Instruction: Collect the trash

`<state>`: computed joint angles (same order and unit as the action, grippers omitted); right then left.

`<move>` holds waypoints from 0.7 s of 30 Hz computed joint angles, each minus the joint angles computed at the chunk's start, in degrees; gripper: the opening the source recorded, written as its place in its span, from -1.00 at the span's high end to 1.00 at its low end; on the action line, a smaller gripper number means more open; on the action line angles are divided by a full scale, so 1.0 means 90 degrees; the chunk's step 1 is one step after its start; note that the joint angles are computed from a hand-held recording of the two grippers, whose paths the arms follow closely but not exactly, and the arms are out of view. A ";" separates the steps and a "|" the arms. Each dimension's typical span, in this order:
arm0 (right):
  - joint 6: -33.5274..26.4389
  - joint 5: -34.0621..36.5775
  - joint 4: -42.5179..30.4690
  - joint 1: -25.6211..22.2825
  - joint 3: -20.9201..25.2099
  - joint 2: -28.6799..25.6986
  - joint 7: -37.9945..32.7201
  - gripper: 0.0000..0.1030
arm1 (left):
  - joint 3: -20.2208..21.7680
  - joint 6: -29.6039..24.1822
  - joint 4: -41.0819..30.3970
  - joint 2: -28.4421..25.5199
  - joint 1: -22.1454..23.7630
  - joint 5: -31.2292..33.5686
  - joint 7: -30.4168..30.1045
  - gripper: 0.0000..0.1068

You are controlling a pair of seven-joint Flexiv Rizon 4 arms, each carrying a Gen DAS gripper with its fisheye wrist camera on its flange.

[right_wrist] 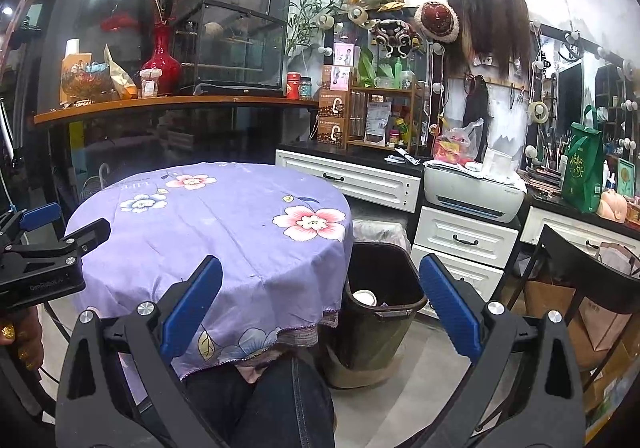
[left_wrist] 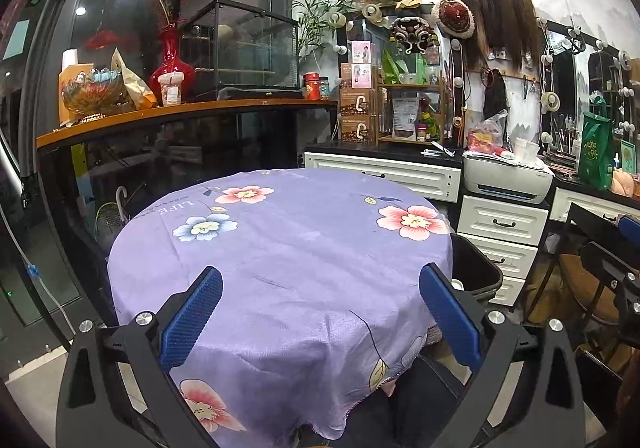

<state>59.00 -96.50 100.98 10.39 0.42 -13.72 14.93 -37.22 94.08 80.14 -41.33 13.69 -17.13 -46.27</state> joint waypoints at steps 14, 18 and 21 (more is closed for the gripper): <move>0.0047 0.0029 -0.0016 -0.0021 -0.0012 -0.0014 -0.0027 -0.89 | 0.0024 -0.0006 0.0038 0.0026 -0.0003 0.0026 0.0028 -0.83; 0.0053 0.0056 -0.0012 -0.0019 -0.0010 -0.0019 -0.0036 -0.89 | 0.0051 -0.0017 0.0032 0.0030 -0.0017 0.0026 0.0026 -0.83; 0.0037 0.0043 -0.0014 -0.0012 -0.0015 -0.0016 -0.0027 -0.89 | 0.0053 -0.0025 0.0040 0.0039 -0.0015 0.0017 0.0039 -0.83</move>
<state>59.33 -96.11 100.86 10.28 0.29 -13.86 14.69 -36.74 93.86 80.51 -40.98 13.56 -16.98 -45.92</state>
